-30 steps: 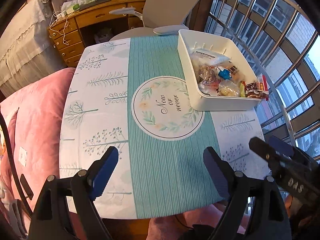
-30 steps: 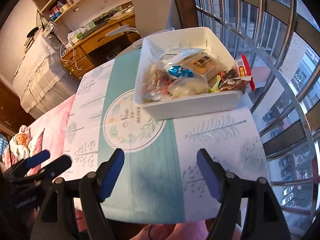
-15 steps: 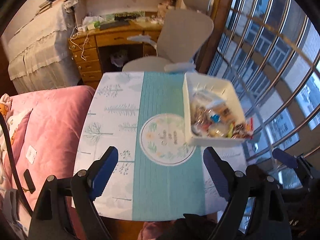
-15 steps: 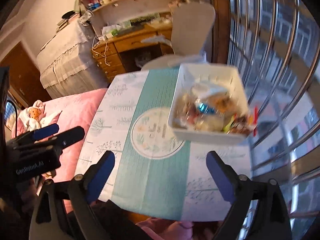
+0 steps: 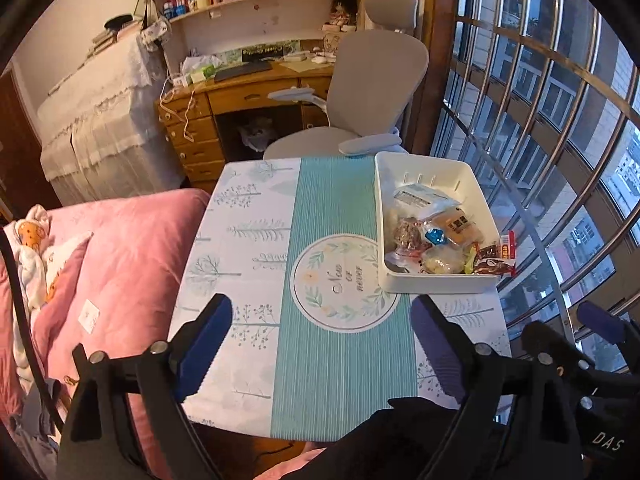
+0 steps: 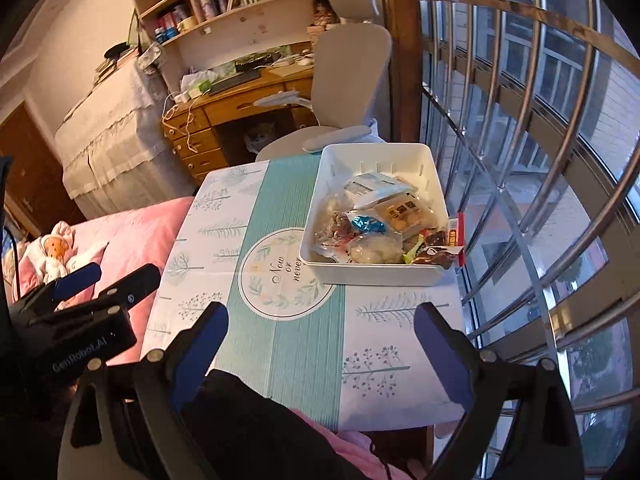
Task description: Organize snacks
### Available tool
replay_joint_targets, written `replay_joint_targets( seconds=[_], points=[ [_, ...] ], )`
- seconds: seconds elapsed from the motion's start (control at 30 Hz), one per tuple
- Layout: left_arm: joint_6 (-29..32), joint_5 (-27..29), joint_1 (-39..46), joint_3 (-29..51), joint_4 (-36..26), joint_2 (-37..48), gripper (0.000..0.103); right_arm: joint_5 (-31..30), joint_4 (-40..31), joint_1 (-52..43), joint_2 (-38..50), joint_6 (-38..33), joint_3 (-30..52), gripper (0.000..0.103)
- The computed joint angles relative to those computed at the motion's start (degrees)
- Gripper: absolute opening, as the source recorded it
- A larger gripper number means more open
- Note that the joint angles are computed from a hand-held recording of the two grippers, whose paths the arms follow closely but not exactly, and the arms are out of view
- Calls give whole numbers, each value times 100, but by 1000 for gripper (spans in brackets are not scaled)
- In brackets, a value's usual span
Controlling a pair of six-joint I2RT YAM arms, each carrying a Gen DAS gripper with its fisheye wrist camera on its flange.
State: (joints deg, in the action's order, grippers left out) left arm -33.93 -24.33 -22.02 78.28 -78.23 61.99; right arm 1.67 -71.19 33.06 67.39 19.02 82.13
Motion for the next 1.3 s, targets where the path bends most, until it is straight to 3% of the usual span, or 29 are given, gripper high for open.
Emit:
replay_joint_targets(
  seconds=[0.2, 0.43, 0.53, 1.3],
  points=[
    [-23, -75, -90, 14, 18, 110, 100, 42, 27, -84, -33, -5, -68, 95],
    [72, 115, 72, -32, 86, 193, 101, -111, 3, -183, 151, -43, -84, 97],
    [165, 258, 218, -91, 160, 200, 101, -101, -15, -180, 203, 16, -104, 103],
    [846, 585, 869, -351, 563, 191, 101, 5, 95, -98, 516, 170, -110, 103]
  ],
)
